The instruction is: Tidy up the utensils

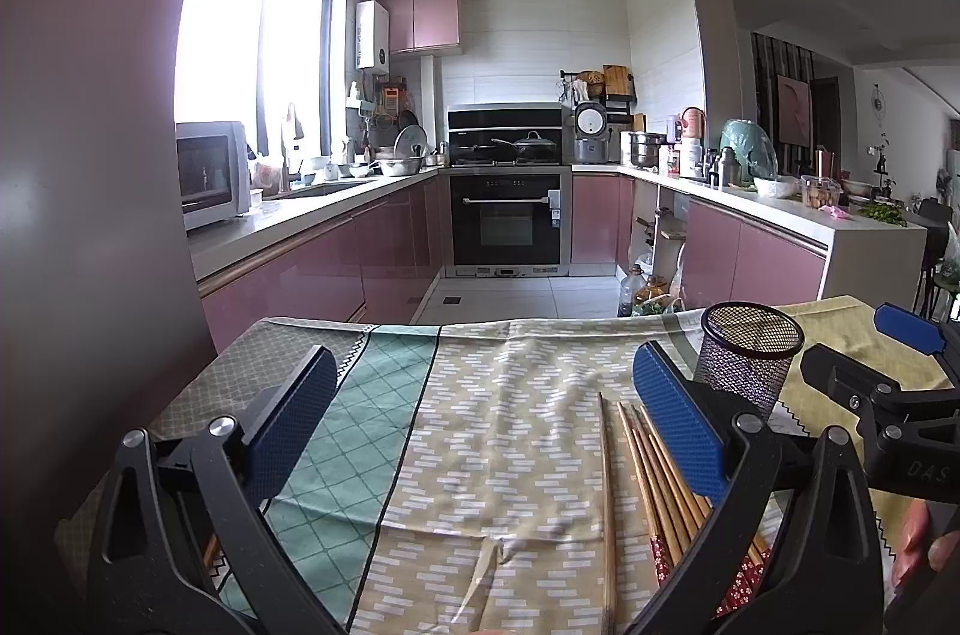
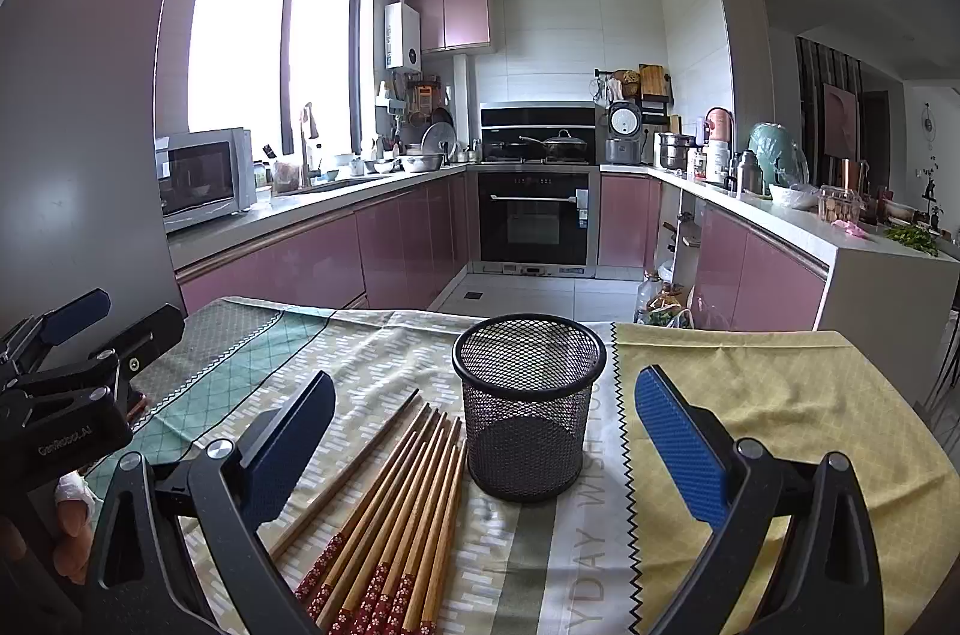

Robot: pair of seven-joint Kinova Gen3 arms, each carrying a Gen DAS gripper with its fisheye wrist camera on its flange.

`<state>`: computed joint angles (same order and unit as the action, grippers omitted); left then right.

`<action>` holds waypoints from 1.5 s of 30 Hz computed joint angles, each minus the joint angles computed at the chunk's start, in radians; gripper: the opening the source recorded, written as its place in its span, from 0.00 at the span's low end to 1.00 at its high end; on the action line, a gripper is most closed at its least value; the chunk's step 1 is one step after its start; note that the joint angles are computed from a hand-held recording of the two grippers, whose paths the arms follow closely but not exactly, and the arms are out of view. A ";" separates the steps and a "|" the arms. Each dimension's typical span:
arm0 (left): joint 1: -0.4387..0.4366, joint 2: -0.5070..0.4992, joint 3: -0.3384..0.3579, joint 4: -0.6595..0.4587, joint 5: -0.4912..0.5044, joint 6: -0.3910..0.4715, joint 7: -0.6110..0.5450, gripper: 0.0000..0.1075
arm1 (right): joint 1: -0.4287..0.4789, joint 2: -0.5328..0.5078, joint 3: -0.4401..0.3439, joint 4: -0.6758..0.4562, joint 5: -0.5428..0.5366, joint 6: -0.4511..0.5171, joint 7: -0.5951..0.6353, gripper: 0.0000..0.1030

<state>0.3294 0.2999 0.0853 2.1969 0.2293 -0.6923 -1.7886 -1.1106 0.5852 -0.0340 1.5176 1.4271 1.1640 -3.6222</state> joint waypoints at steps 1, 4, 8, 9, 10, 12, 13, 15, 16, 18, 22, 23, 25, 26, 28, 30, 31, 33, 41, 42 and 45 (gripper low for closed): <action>0.000 0.003 0.000 0.002 -0.002 -0.004 0.001 0.91 | 0.001 0.000 0.000 0.000 0.001 -0.002 -0.001 0.94; -0.004 0.006 0.002 0.001 -0.009 -0.002 0.006 0.91 | 0.003 0.000 -0.001 -0.001 -0.002 -0.005 0.001 0.94; -0.005 0.015 0.001 -0.012 -0.012 0.021 0.006 0.91 | 0.010 -0.005 -0.002 0.004 -0.006 -0.015 0.003 0.94; -0.005 0.016 0.000 -0.015 -0.012 0.027 0.007 0.91 | 0.012 -0.006 -0.002 0.003 -0.008 -0.017 0.004 0.94; -0.009 0.013 0.000 -0.022 -0.016 0.040 0.009 0.91 | 0.013 -0.007 -0.002 0.004 -0.008 -0.020 0.002 0.94; -0.012 0.013 0.000 -0.022 -0.022 0.044 0.015 0.91 | 0.016 -0.010 -0.003 0.003 -0.010 -0.025 0.004 0.94; -0.014 0.014 0.001 -0.021 -0.028 0.042 0.019 0.91 | 0.018 -0.010 -0.004 0.002 -0.013 -0.028 0.006 0.94; -0.016 0.011 0.001 -0.031 -0.035 0.061 0.020 0.91 | 0.020 -0.011 -0.004 0.002 -0.017 -0.034 0.011 0.94; -0.015 0.013 -0.001 -0.032 -0.036 0.062 0.018 0.91 | 0.022 -0.011 -0.004 0.001 -0.019 -0.037 0.013 0.94; -0.015 0.012 -0.002 -0.043 -0.035 0.087 0.012 0.91 | 0.028 -0.015 -0.004 0.004 -0.022 -0.048 0.018 0.94; -0.030 0.011 0.002 -0.073 -0.062 0.163 0.027 0.91 | 0.046 -0.025 -0.008 0.007 -0.043 -0.081 0.040 0.94; -0.036 0.012 0.004 -0.086 -0.075 0.193 0.030 0.91 | 0.052 -0.028 -0.011 0.009 -0.052 -0.093 0.047 0.94; -0.045 0.018 0.005 -0.113 -0.099 0.253 0.033 0.91 | 0.067 -0.031 -0.016 0.005 -0.088 -0.115 0.081 0.94; -0.037 0.023 -0.004 -0.129 -0.095 0.283 0.023 0.91 | 0.078 -0.032 -0.020 0.000 -0.115 -0.127 0.108 0.94; -0.032 0.034 -0.010 -0.155 -0.101 0.333 0.014 0.91 | 0.099 -0.035 -0.023 -0.006 -0.166 -0.163 0.155 0.92; -0.023 0.051 -0.019 -0.186 -0.111 0.390 -0.001 0.91 | 0.129 -0.035 -0.028 -0.017 -0.239 -0.209 0.223 0.86; -0.027 0.060 -0.014 -0.203 -0.124 0.423 -0.002 0.90 | 0.144 -0.033 -0.030 -0.023 -0.278 -0.231 0.258 0.81; -0.032 0.080 -0.008 -0.242 -0.149 0.492 -0.003 0.86 | 0.169 -0.031 -0.031 -0.027 -0.339 -0.281 0.307 0.76; -0.010 0.184 -0.006 -0.403 -0.226 0.723 -0.012 0.69 | 0.234 0.002 -0.038 -0.085 -0.572 -0.350 0.544 0.46; -0.024 0.196 0.015 -0.418 -0.234 0.738 -0.015 0.69 | 0.232 0.007 -0.030 -0.097 -0.597 -0.350 0.568 0.44; -0.046 0.224 0.050 -0.472 -0.249 0.807 -0.022 0.65 | 0.237 0.003 -0.015 -0.099 -0.640 -0.380 0.608 0.38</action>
